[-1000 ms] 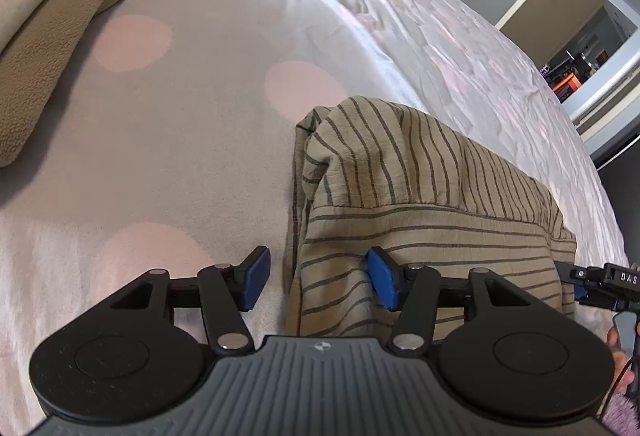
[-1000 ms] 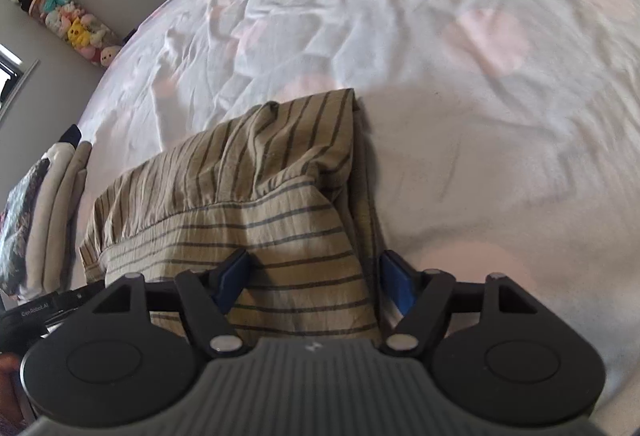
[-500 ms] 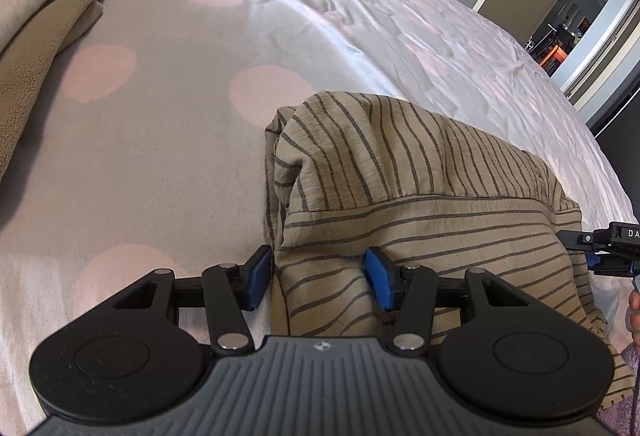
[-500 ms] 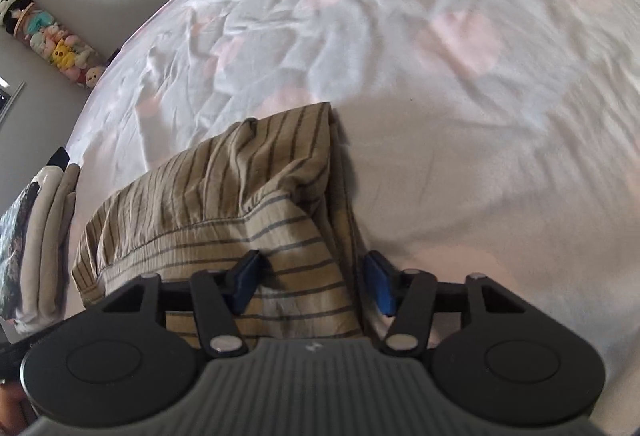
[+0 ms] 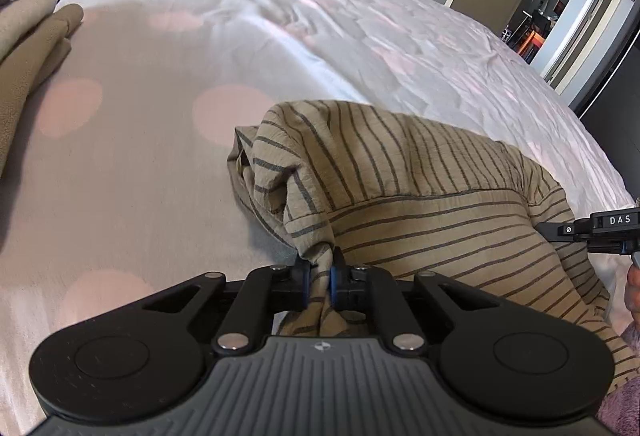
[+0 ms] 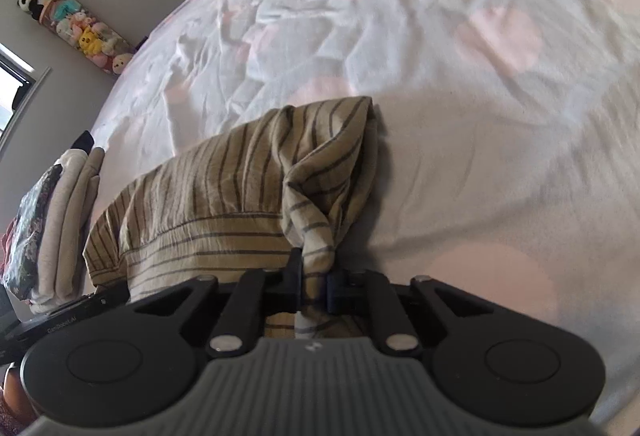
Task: Fold clothes
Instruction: 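Lift the folded shirt with both tools and carry it toward the clothes stack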
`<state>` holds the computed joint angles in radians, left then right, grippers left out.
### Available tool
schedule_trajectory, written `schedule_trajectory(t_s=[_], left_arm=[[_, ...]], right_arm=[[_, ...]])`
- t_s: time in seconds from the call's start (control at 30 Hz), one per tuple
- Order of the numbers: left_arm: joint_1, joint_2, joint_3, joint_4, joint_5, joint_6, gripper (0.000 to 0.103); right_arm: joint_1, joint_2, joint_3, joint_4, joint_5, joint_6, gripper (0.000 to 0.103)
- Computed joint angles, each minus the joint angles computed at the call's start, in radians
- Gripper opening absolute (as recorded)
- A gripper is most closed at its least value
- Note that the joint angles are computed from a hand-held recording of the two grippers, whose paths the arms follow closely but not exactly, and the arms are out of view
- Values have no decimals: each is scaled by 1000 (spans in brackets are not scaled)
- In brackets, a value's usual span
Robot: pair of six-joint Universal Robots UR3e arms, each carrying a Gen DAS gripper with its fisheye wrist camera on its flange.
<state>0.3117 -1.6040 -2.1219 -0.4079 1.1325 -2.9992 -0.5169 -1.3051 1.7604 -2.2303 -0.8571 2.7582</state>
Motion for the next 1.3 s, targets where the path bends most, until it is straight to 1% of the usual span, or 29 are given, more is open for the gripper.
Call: schedule_trajectory(t_s=[0.23, 0.4, 0.47, 0.57, 0.67, 0.73, 0.83, 0.93, 1.0, 1.1, 1.2, 1.27, 1.3], left_arm=[[8, 92, -26, -5, -10, -9, 5], [44, 202, -35, -48, -54, 8, 5], [77, 259, -39, -69, -76, 16, 5], [166, 352, -24, -147, -141, 30, 5], [297, 451, 20, -295, -224, 102, 5], [410, 520, 68, -431, -288, 190, 5], [622, 602, 187, -713, -404, 370, 5], [834, 643, 336, -1010, -492, 603, 5], [976, 647, 450, -1223, -534, 782, 5], [1164, 596, 654, -1538, -570, 1030, 5], [1325, 509, 868, -1813, -574, 1258, 5], [1420, 436, 1015, -1965, -568, 1387, 5], [1462, 399, 1083, -2022, -563, 1438, 5]], right_arm=[[-33, -104, 78, -56, 79, -43, 10], [-29, -201, 104, -42, 121, -65, 10], [-18, -231, 93, -26, 145, -47, 10], [11, -267, 58, -13, 182, -8, 10], [65, -286, -5, 1, 211, 41, 10], [109, -286, -53, 2, 230, 89, 10], [200, -262, -130, -29, 241, 187, 10], [320, -215, -208, -106, 230, 305, 10], [406, -170, -267, -160, 218, 389, 10], [544, -90, -383, -198, 174, 500, 9], [678, 0, -519, -202, 118, 577, 9], [763, 70, -630, -178, 79, 621, 9], [800, 106, -688, -162, 63, 640, 9]])
